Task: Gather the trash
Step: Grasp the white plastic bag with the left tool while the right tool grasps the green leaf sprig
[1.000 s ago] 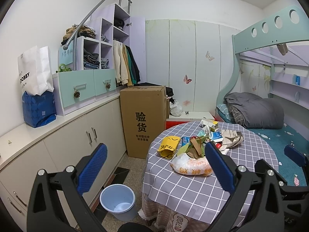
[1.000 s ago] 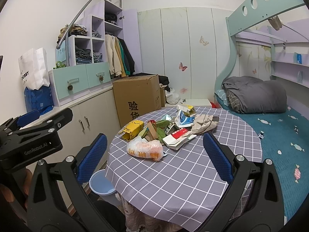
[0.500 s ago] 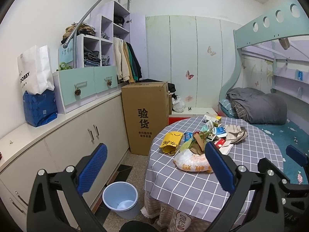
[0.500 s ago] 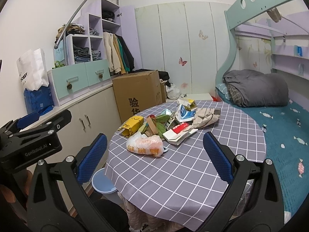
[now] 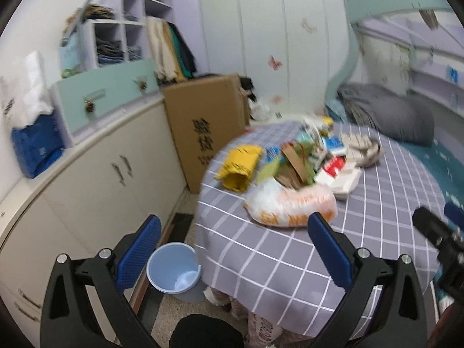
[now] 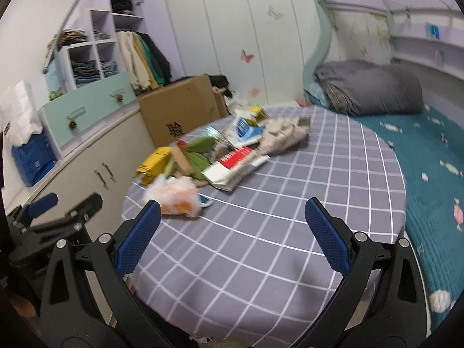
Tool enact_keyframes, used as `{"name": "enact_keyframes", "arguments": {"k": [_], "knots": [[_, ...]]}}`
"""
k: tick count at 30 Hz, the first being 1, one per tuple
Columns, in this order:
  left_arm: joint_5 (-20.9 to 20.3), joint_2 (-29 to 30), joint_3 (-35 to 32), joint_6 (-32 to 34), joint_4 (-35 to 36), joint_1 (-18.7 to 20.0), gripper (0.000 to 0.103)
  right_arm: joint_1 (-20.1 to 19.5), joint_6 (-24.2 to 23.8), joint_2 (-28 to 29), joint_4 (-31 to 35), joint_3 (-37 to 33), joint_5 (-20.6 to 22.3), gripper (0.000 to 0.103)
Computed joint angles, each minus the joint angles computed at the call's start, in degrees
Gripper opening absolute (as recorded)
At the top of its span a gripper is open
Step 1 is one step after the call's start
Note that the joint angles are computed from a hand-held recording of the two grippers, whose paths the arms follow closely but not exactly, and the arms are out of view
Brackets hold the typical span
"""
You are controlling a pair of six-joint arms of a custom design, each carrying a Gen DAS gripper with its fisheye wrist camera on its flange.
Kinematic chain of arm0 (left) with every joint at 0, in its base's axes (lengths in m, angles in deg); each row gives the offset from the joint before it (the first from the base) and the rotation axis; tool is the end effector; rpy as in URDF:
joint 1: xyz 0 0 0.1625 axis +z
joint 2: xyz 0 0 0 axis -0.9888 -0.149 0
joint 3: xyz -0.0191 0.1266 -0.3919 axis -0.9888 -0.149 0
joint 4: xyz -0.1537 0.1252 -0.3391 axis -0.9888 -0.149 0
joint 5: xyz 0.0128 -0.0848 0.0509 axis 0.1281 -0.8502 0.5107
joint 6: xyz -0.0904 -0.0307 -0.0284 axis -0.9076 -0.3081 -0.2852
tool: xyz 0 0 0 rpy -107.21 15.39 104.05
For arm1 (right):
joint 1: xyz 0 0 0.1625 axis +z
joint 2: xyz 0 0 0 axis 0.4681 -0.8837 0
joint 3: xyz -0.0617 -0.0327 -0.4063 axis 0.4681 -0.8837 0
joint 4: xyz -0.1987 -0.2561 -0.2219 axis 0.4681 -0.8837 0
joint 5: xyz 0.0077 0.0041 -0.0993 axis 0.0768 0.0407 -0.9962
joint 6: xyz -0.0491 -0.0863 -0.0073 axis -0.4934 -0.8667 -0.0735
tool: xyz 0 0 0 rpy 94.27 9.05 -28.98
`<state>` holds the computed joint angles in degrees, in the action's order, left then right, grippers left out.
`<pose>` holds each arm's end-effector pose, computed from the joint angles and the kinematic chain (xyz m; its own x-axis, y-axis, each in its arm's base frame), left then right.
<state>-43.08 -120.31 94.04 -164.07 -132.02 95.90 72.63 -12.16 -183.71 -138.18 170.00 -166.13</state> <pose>-0.5098 -0.3634 0.1282 -0.5926 -0.1542 -0.7906 0.6001 0.5701 -0.5610 0.1690 -0.3523 0.4498 -0.8564 -0.1376 0.4976 -0.4889 0.5261 -0.6958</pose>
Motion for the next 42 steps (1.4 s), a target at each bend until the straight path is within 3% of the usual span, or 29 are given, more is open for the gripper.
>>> {"name": "enact_keyframes", "arguments": {"k": [4,10,15,17,18,21,26,29,33,36,40,42], "knots": [[-1.28,1.97,1.92,18.90,-15.98,2.95,0.099,-3.16,1.04,2.13,1.63,-1.87,0.29,0.097],[-3.13,6.63,0.72,42.40,-32.72,6.56,0.099,-5.98,1.88,5.26,3.64,-4.40,0.87,0.097],[-2.05,10.28,-0.07,57.49,-41.38,8.08,0.099,-6.97,1.75,6.95,4.55,-5.72,1.34,0.097],[-1.51,11.44,-0.79,60.02,-42.61,8.64,0.093,-7.14,1.93,7.50,4.89,-6.36,1.26,0.097],[-2.25,11.67,-1.02,61.25,-43.73,8.91,0.067,-7.11,2.04,7.62,4.95,-6.46,1.16,0.097],[-3.19,11.43,-0.41,63.23,-48.05,8.84,0.056,-6.89,2.43,7.69,5.40,-7.01,1.36,0.097],[-3.98,9.04,3.95,67.04,-61.87,7.19,0.051,-5.59,2.70,7.39,3.93,-7.04,2.10,0.097],[-4.64,5.96,7.37,64.88,-68.70,6.48,0.050,-3.90,2.47,8.02,3.51,-7.60,1.87,0.097],[-3.91,0.78,11.65,57.36,-72.47,6.62,0.050,-1.09,1.61,11.05,4.26,-9.76,0.34,0.097],[0.74,-2.66,13.85,49.22,-70.18,7.02,0.050,1.31,0.54,15.43,4.05,-12.57,-0.46,0.097],[5.39,-7.17,13.82,33.09,-53.86,8.82,0.049,3.29,0.33,22.61,5.98,-17.96,-1.88,0.097],[5.85,-8.71,13.97,31.00,-51.26,9.70,0.050,3.76,1.20,25.39,7.18,-20.12,-2.59,0.096]]}}
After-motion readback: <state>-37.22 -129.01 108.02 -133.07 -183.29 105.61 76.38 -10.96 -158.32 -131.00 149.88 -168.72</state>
